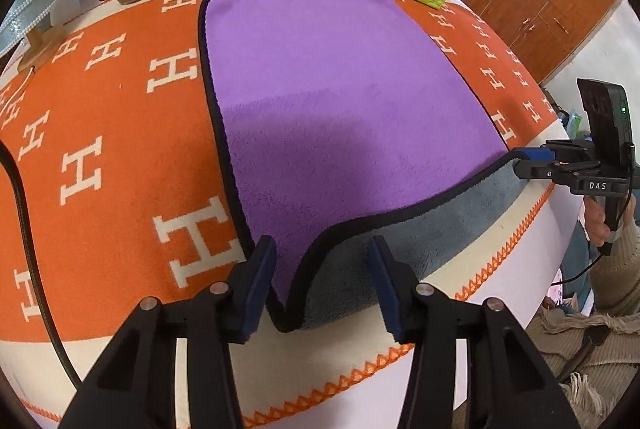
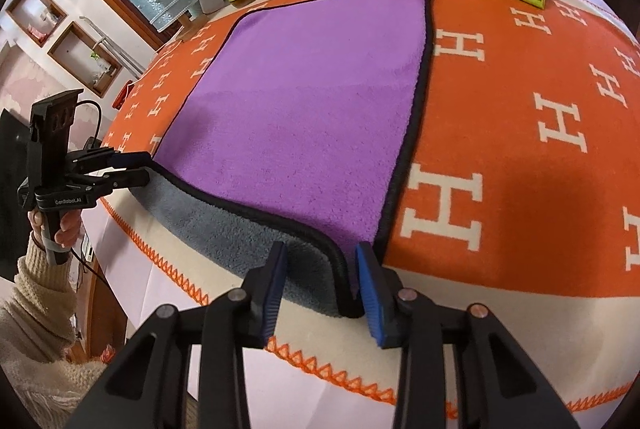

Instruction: Fold towel

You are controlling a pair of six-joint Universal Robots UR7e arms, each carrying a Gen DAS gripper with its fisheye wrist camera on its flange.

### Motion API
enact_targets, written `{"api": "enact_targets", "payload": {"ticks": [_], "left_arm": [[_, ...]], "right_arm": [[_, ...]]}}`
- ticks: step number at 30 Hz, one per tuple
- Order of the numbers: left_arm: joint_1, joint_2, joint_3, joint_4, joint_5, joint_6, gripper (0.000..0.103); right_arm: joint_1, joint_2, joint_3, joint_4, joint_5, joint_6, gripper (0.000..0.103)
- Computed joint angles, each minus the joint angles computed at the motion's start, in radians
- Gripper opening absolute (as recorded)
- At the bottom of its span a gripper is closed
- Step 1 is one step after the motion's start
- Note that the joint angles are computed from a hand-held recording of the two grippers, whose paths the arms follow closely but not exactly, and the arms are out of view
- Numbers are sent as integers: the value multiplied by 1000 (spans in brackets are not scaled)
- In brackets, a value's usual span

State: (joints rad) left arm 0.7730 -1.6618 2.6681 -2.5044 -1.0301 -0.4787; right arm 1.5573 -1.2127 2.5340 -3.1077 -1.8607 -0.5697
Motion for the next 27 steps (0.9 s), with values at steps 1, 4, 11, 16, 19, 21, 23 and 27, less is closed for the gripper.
{"api": "enact_targets", "payload": {"ticks": [1,4,11,16,19,21,23,27], "left_arm": [[-1,-1,2,-1,-2,3,45],[-14,-2,6,2,0,2,32],[-57,-11,13,47,39,-35,15],[-96,-14,20,99,79,-83,11],[-123,-20,24,132,100,-114,10],[-140,-23,24,160,116,-138,10],[-159,-28,21,192,138,-168,9],[-204,-36,12,247,200,-226,9]], "right_arm": [[1,0,1,-1,0,-2,35],[7,1,2,1,-2,-10,23],[42,25,12,-66,-51,-30,14],[77,62,22,-153,-109,-52,9],[100,86,27,-202,-143,-62,7],[118,103,31,-239,-165,-72,6],[133,115,32,-269,-181,-78,6],[161,137,30,-339,-204,-80,5]]}}
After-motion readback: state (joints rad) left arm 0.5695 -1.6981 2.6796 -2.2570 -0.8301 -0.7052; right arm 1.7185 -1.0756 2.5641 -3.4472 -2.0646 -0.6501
